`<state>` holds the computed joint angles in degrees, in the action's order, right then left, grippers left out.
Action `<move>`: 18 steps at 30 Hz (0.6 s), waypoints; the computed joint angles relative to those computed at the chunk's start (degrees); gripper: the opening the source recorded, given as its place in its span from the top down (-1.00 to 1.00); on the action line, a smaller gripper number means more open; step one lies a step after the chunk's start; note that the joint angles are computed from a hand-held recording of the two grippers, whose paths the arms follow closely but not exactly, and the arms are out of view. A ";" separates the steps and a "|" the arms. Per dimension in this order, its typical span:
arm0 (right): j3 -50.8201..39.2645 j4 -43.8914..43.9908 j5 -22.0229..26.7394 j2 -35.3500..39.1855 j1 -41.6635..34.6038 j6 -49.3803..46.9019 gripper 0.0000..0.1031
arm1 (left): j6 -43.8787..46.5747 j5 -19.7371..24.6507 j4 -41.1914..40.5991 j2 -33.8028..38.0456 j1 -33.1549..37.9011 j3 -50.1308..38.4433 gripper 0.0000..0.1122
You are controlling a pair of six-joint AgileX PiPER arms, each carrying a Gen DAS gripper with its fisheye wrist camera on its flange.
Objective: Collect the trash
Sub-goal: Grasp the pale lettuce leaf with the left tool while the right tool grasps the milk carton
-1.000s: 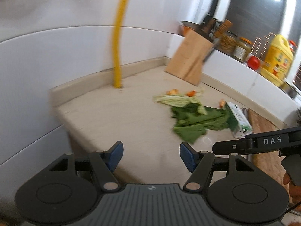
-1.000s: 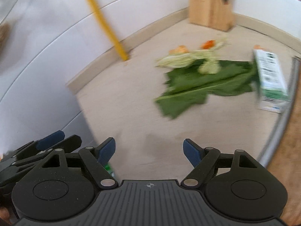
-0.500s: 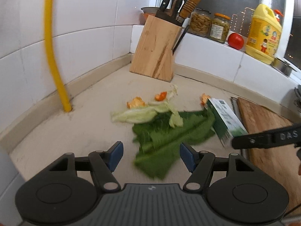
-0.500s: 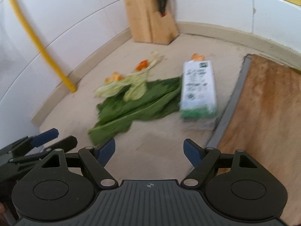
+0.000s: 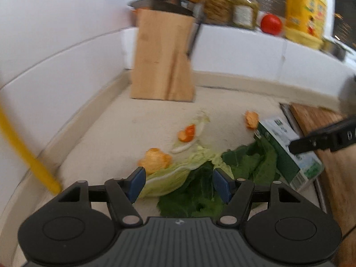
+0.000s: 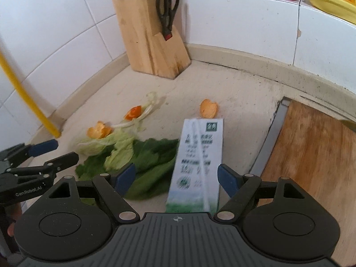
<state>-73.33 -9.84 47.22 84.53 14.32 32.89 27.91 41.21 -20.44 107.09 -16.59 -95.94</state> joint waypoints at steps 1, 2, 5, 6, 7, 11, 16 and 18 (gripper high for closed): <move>-0.13 0.89 -0.11 0.36 -0.84 -1.12 -0.66 | 1.68 1.85 -0.61 1.61 0.17 -2.11 -0.06; -0.23 1.62 -0.20 0.66 -1.49 -2.04 -0.66 | 2.64 3.72 -0.62 3.37 0.20 -4.47 -0.06; -0.23 4.61 -0.51 1.64 -3.71 -5.56 -0.68 | 2.72 7.79 1.55 8.09 -0.25 -11.03 -0.06; -0.27 5.75 -0.35 2.04 -4.32 -6.82 -0.69 | 2.78 8.90 1.97 9.32 -0.30 -12.88 -0.06; -0.49 7.17 -0.01 2.62 -4.96 -8.57 -0.69 | 2.69 10.45 2.17 10.64 -0.20 -15.04 -0.06; -0.34 11.05 -0.32 3.95 -6.83 -12.52 -0.70 | 0.86 18.20 3.29 16.25 0.08 -24.33 0.02; -0.24 14.13 -1.09 5.38 -8.36 -15.26 -0.70 | -3.33 26.06 0.33 17.86 1.70 -28.50 0.61; 0.05 14.44 -1.35 5.38 -8.42 -16.13 -0.67 | -3.20 27.69 -1.42 16.37 2.50 -26.84 0.74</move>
<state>-73.28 4.60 45.87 89.91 5.90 16.75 24.71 68.90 -21.86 123.47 -14.09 -122.78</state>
